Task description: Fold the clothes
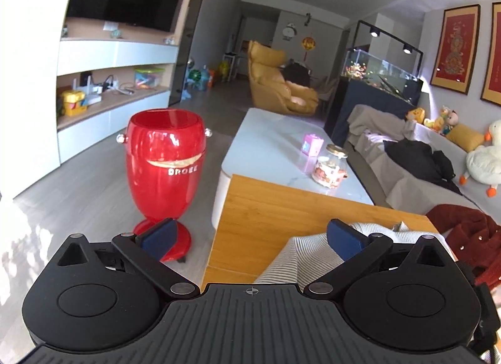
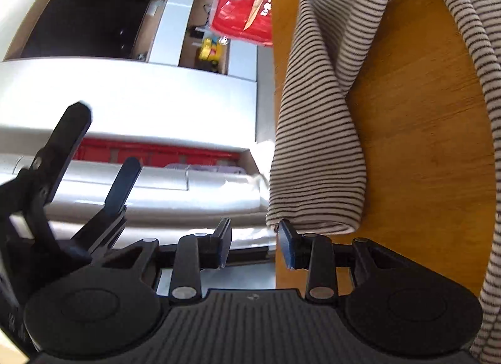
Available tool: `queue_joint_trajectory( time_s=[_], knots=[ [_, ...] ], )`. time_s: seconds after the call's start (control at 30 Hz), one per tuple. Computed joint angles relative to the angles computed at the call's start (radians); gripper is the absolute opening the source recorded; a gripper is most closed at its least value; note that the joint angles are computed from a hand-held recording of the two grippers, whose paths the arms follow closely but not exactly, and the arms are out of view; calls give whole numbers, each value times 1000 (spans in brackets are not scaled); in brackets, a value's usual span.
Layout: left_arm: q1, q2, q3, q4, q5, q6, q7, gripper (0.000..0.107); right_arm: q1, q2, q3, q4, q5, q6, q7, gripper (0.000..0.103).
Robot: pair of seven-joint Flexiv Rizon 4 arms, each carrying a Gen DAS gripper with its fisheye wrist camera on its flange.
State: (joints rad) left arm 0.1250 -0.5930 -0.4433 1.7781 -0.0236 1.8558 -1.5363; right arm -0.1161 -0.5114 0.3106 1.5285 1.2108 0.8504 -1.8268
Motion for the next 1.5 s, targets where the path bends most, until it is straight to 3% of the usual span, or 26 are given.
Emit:
queue_joint_trajectory(
  time_s=[0.07, 0.13, 0.4, 0.5, 0.6, 0.67, 0.7, 0.73, 0.77, 0.83, 0.9, 0.97, 1.1, 1.13, 1.17, 1.27, 1.37, 1.5],
  knots=[
    [7, 5, 0, 7, 4, 8, -1, 103, 34, -1, -16, 5, -36, 77, -22, 9],
    [19, 6, -10, 11, 10, 15, -7, 103, 51, 7, -18, 14, -72, 166, -107, 4],
    [21, -34, -50, -34, 19, -5, -26, 103, -71, 76, -3, -63, -21, 322, -419, 0],
    [20, -63, -83, -64, 29, -19, -3, 103, -122, 99, -44, -90, -96, 160, -332, 0],
    [-28, -80, -52, -104, 15, -40, 29, 103, -90, 135, -58, -16, -171, 164, -377, 4],
    [-47, -81, -37, -116, 6, -69, 59, 103, -43, 143, -53, 46, -212, 247, -468, 4],
    [-57, -80, -28, -121, -2, -83, 75, 103, -27, 144, -46, 69, -226, 273, -506, 5],
    [-68, -74, -11, -116, -14, -89, 85, 103, -15, 145, -38, 90, -239, 292, -539, 13],
    [-80, -68, 7, -110, -26, -96, 95, 103, -6, 146, -26, 106, -248, 297, -573, 29],
    [-104, -56, 44, -101, -48, -110, 114, 103, 12, 149, -5, 136, -265, 300, -638, 49],
    [-130, -45, 82, -92, -70, -124, 131, 103, 38, 150, 11, 163, -286, 305, -697, 51],
    [-127, -35, 85, -72, -89, -114, 137, 103, 92, 135, 18, 186, -320, 391, -744, 59],
    [-108, -14, 80, -33, -112, -98, 139, 103, 194, 78, 4, 205, -438, 552, -664, 65],
    [-101, -10, 76, -24, -115, -93, 138, 103, 219, 68, -9, 213, -478, 576, -635, 62],
    [-93, -6, 70, -17, -117, -88, 135, 103, 244, 58, -26, 222, -521, 598, -605, 40],
    [-64, 0, 43, 1, -116, -74, 124, 103, 252, 43, -30, 234, -582, 679, -579, 5],
    [-42, -1, 19, 6, -108, -71, 115, 103, 188, 25, 8, 189, -601, 788, -604, 4],
    [-35, -25, -14, -29, -110, -101, 117, 103, 166, 5, -72, 107, -673, 907, -576, 4]
  ],
)
